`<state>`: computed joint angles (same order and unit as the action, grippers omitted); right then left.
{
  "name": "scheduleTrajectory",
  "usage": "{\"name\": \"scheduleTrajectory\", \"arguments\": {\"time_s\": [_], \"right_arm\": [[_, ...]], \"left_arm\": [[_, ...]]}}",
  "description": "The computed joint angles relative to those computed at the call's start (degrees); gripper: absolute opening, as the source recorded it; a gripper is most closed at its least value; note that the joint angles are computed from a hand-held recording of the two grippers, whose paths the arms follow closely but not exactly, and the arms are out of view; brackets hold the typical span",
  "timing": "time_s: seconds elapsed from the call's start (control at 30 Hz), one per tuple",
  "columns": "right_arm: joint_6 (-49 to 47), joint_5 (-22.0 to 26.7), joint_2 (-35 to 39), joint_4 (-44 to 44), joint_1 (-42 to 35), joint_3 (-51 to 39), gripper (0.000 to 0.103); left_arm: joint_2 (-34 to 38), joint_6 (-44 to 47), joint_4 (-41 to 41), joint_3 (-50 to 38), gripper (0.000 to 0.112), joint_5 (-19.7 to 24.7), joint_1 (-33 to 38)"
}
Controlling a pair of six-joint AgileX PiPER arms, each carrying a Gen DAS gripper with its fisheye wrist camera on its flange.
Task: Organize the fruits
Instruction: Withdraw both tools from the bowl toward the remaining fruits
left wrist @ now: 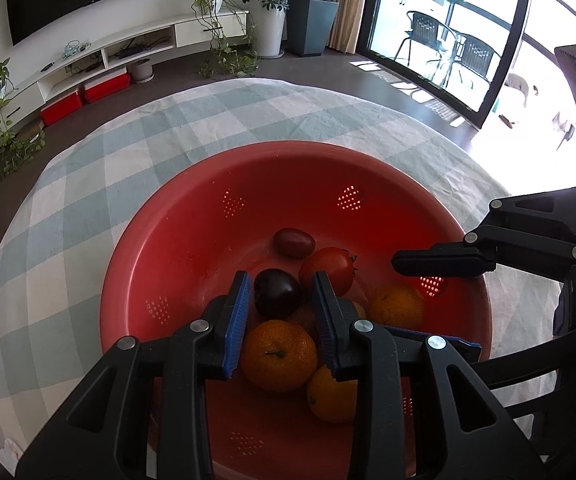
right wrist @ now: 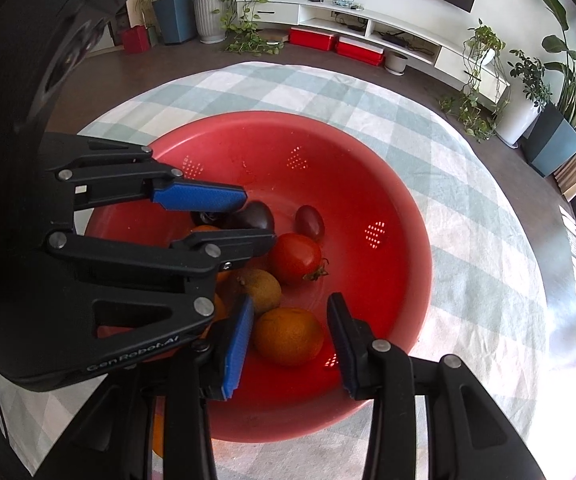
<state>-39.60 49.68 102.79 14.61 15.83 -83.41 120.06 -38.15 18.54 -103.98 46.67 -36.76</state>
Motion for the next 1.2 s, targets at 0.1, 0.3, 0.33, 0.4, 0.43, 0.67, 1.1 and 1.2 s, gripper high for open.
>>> {"name": "scheduleTrajectory", "arguments": {"time_s": [0.1,0.3,0.33,0.4,0.43,0.67,1.1,1.2], "right_arm": [[0.1,-0.2,-0.2,-0.3,0.0,0.2,0.042],[0.1,-1.5,-1.9,-0.5,-0.1,1.8,0.047],[-0.1,-1.8,-2.5,-0.2,-0.2,2.3,0.048],[-0.9,-2.4,-3.8,0.8,-0.4,3.2,0.051],[-1.3,-2.7,-4.6,1.2,-0.6,3.8,0.053],[-8.8,-3.3,-11.2,13.4,-5.9,9.9,0.078],[-20.3,7.3,-25.0,32.8,-22.4,25.5,0.081],[-22.2,10.0,-27.8,34.5,-26.0,28.7,0.081]], "left_arm": [[-0.2,-0.6,0.6,0.1,0.035,0.1,-0.1],[-3.8,-5.1,3.7,4.1,0.07,-2.4,-0.7],[-4.4,-5.4,4.1,4.5,0.07,-2.3,-1.0],[-5.9,-7.4,5.4,5.9,0.073,-2.8,-1.6],[-7.0,-8.8,6.3,7.1,0.075,-3.2,-2.0],[-15.9,-24.0,16.3,17.0,0.103,-3.6,-6.9],[-26.6,-50.7,31.2,30.7,0.103,8.2,-26.7],[-26.3,-55.1,31.4,31.9,0.103,10.5,-31.4]]}}
